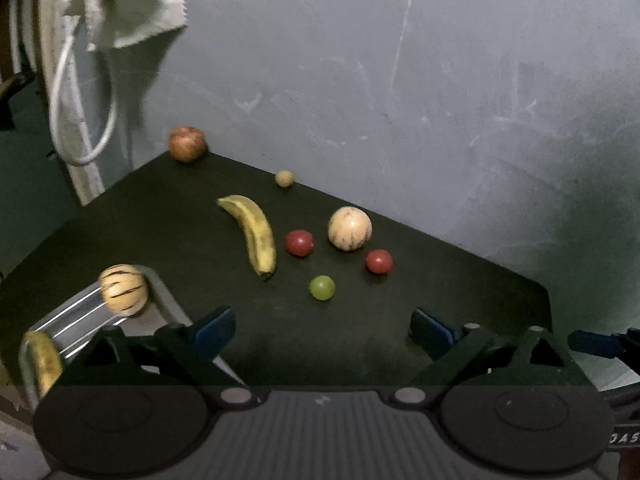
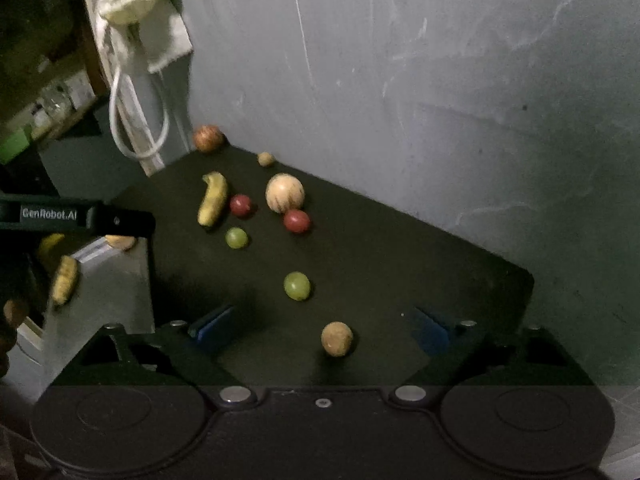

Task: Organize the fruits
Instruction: 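Reach the left tool to the green fruit while the right tool approaches the tan fruit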

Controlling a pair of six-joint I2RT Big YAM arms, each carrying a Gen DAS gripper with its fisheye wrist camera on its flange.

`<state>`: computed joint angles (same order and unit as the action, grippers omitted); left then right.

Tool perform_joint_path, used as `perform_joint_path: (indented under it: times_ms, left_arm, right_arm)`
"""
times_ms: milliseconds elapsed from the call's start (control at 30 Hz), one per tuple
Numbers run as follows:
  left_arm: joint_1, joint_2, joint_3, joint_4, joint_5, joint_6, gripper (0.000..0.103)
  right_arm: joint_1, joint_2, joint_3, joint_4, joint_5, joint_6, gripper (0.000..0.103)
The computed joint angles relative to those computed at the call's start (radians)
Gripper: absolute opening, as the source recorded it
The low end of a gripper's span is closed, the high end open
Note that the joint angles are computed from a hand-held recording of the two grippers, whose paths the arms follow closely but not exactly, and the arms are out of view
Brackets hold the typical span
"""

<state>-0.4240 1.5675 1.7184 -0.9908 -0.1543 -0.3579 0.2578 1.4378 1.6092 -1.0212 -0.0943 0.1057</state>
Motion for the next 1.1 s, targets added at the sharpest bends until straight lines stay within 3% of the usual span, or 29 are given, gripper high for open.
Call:
perform_joint_path:
  times_ms: [300, 600, 800, 967, 1100]
  left_arm:
    - [0.027, 0.138, 0.059, 0.020, 0.067, 0.095, 0.087]
    - [0.040, 0.268, 0.156, 0.011, 0.083, 0.164, 0.062]
    - [0.043, 0.286, 0.166, 0.022, 0.085, 0.187, 0.058]
    - [0.043, 0.293, 0.170, 0.011, 0.094, 0.198, 0.049]
    - [0.043, 0.289, 0.161, 0.017, 0.093, 0.207, 0.048]
  right_arm:
    - [0.027, 0.077, 0.013, -0.014, 0.064, 0.045, 0.084]
    - [0.036, 0.129, 0.017, -0.006, 0.088, 0.066, 0.072]
    - [0.036, 0.137, 0.004, -0.007, 0.088, 0.080, 0.064]
    - [0.036, 0.131, -0.006, -0.004, 0.090, 0.086, 0.062]
    - [0.038, 0.135, -0.005, 0.002, 0.093, 0.087, 0.058]
